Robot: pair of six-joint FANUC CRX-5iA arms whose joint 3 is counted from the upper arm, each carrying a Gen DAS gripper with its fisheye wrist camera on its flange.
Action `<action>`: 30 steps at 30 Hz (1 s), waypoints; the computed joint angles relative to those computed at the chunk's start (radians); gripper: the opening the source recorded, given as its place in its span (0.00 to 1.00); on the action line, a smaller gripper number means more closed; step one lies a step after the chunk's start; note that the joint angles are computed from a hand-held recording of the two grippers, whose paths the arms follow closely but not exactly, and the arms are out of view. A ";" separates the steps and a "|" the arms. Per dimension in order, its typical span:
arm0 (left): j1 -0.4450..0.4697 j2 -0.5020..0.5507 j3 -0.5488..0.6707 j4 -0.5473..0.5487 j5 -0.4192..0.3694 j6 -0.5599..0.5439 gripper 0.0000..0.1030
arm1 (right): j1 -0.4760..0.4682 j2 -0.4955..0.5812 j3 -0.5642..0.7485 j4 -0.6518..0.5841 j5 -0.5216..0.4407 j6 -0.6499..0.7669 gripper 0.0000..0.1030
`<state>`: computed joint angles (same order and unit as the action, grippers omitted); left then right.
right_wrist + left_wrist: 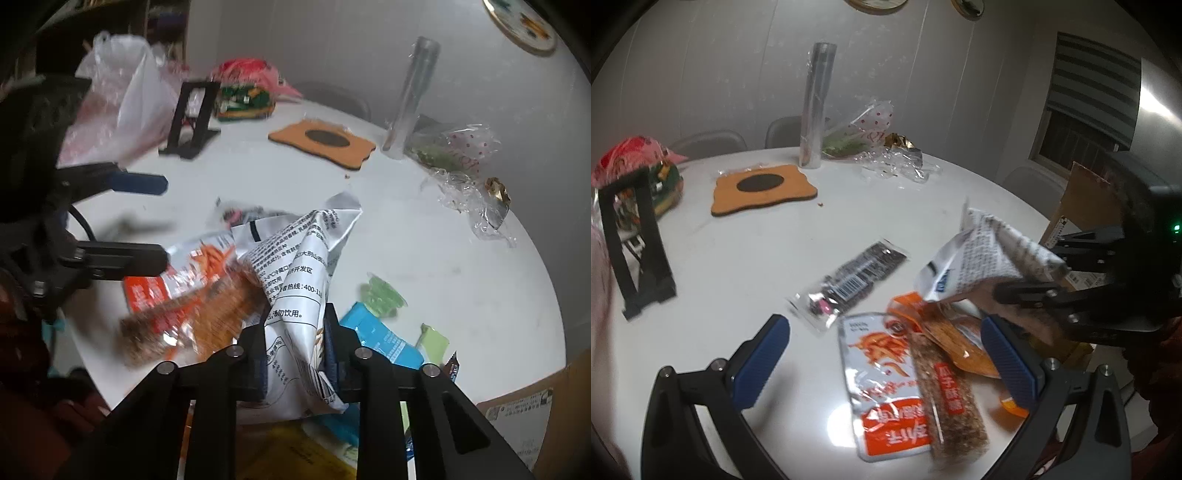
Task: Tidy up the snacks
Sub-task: 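Grasp the white printed drink pouch with the right tool, then grasp the dark barcode bar packet with the left tool while the right tool holds the pouch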
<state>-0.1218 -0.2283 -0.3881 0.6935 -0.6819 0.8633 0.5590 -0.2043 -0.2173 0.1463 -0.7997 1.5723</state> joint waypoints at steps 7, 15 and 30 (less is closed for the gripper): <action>0.020 0.099 0.155 -0.143 -0.089 0.057 0.99 | -0.016 -0.055 -0.047 0.039 0.063 -0.125 0.17; -0.003 0.298 0.386 -0.236 -0.238 0.073 0.75 | -0.085 -0.067 -0.014 -0.097 0.047 -0.052 0.17; -0.061 0.450 0.591 -0.409 -0.369 0.134 0.45 | -0.139 -0.066 0.020 -0.192 0.027 0.008 0.17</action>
